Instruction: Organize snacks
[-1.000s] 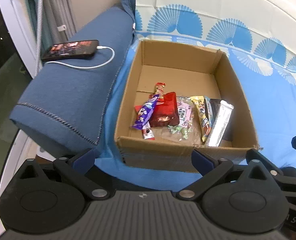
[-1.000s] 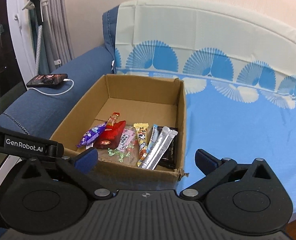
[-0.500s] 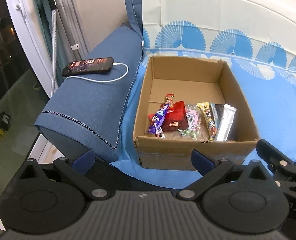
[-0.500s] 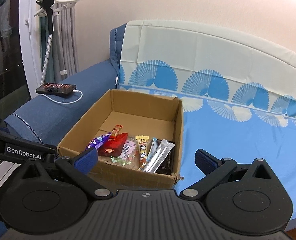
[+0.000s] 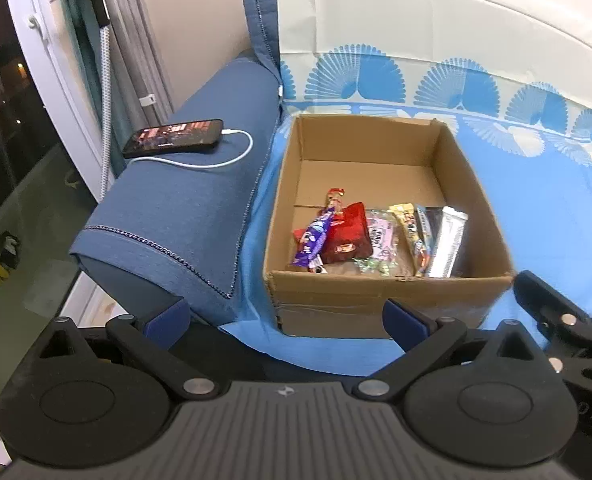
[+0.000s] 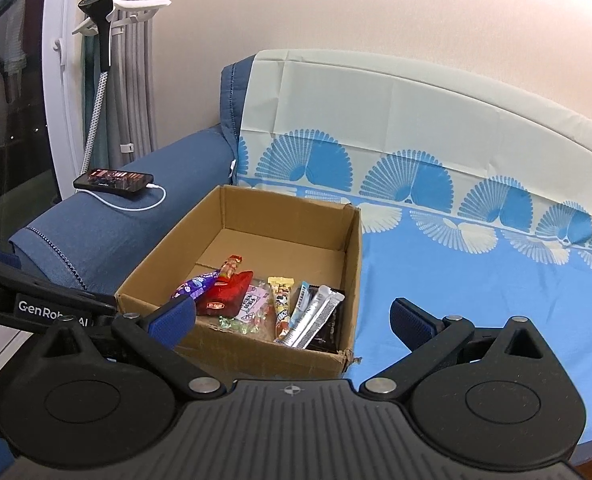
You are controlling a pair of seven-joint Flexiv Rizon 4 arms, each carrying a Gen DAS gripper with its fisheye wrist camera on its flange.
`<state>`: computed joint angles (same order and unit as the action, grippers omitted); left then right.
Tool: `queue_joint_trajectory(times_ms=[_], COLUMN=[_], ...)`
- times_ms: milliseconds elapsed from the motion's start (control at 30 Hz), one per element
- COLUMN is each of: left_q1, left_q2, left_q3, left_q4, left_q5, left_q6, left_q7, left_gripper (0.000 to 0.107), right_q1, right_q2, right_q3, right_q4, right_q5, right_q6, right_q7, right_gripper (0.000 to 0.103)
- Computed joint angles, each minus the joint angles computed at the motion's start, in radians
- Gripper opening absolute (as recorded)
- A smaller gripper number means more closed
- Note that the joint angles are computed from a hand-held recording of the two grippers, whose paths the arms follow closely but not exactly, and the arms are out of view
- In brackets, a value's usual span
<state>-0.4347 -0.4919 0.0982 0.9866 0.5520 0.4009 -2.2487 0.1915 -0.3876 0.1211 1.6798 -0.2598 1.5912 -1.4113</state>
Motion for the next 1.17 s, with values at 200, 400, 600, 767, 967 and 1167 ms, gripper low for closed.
queue_joint_trajectory(times_ms=[200,400,600,767,967,1167], left_q1=[0.002,-0.001,0.0,0.0,0.0,0.002], left_q2=[-0.001,-0.006,-0.009,-0.008,-0.011,-0.022], left_q3=[0.001,0.002,0.0,0.0,0.0,0.001], left_q4=[-0.001,-0.011,-0.014,-0.01,-0.015,-0.028], left_q5=[0.003,0.006,0.001,0.001,-0.003,-0.009], left_q6=[-0.002,-0.019,-0.024,-0.018,-0.024,-0.04], left_q7=[0.002,0.009,0.016,0.02,0.023,0.021], left_gripper=[0.103,0.103,0.103,0.103,0.103,0.103], right_q1=[0.001,-0.003,-0.033,-0.038,-0.036,-0.055], right_q2=[-0.002,-0.004,-0.012,-0.014,-0.013,-0.02], right_q3=[0.0,0.005,0.046,0.056,0.054,0.081], right_q4=[-0.006,-0.006,-0.016,-0.019,-0.02,-0.033], right_q5=[0.002,0.006,0.03,0.044,0.051,0.069], right_q6=[-0.008,-0.006,-0.006,-0.01,-0.011,-0.028], right_q7=[0.001,-0.005,-0.038,-0.053,-0.059,-0.076], right_gripper=[0.103,0.103,0.103,0.103,0.103,0.103])
